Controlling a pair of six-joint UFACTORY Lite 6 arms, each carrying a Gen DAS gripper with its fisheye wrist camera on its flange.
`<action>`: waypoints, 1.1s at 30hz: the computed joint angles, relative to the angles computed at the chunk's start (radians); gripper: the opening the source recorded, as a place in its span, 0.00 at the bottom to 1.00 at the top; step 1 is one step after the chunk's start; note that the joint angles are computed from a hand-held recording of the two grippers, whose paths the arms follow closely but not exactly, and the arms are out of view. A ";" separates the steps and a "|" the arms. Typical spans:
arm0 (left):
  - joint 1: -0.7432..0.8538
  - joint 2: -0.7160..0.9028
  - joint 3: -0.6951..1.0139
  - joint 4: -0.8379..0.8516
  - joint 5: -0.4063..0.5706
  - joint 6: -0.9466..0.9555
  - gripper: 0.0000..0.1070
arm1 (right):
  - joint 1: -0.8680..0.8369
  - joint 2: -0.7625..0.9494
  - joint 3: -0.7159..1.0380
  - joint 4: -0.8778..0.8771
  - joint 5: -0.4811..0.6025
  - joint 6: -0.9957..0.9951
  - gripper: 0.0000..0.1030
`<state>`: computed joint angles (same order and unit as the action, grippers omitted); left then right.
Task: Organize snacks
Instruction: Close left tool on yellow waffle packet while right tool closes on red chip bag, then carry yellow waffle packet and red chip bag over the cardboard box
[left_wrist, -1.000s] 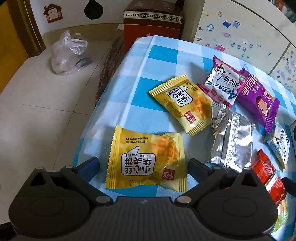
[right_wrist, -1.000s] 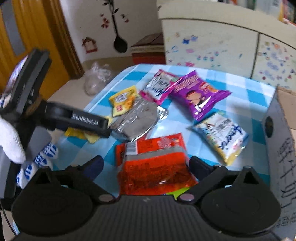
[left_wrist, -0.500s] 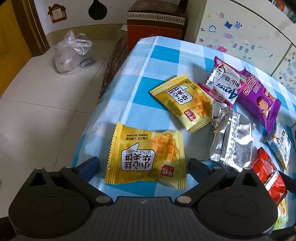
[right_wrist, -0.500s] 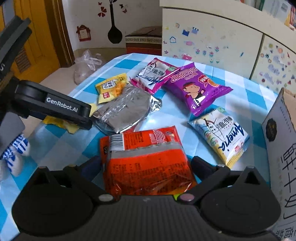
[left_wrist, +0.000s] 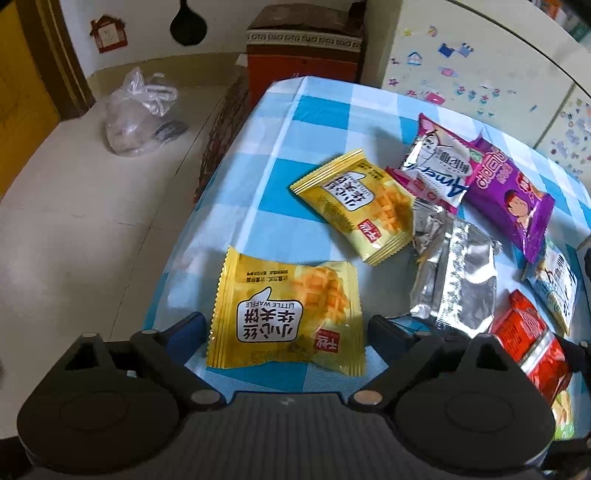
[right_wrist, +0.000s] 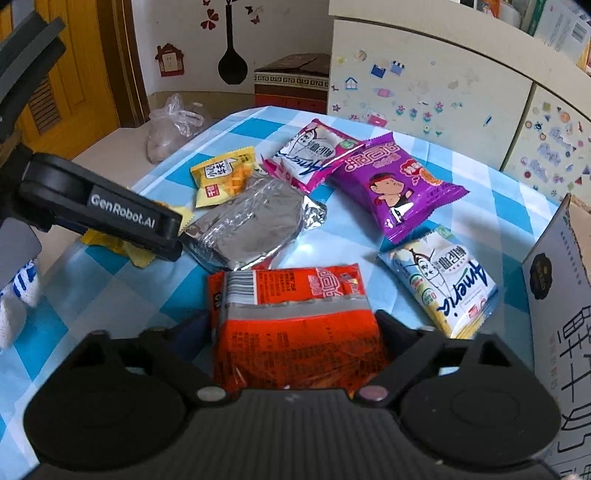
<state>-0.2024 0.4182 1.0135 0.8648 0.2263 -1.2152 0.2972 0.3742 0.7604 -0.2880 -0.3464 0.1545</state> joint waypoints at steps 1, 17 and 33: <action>-0.001 -0.013 -0.012 0.023 -0.015 -0.013 0.78 | 0.000 -0.007 -0.004 0.012 0.003 -0.008 0.75; -0.011 -0.223 -0.201 0.324 -0.079 -0.360 0.64 | -0.112 -0.227 -0.123 -0.344 -0.016 0.429 0.73; -0.104 -0.444 -0.375 0.556 -0.067 -0.671 0.64 | -0.278 -0.656 -0.317 -0.820 -0.013 0.955 0.73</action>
<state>-0.3061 -0.0257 0.6383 1.4208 0.1592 -1.8861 0.0193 -0.2821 0.4433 -1.1078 -0.3593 1.1100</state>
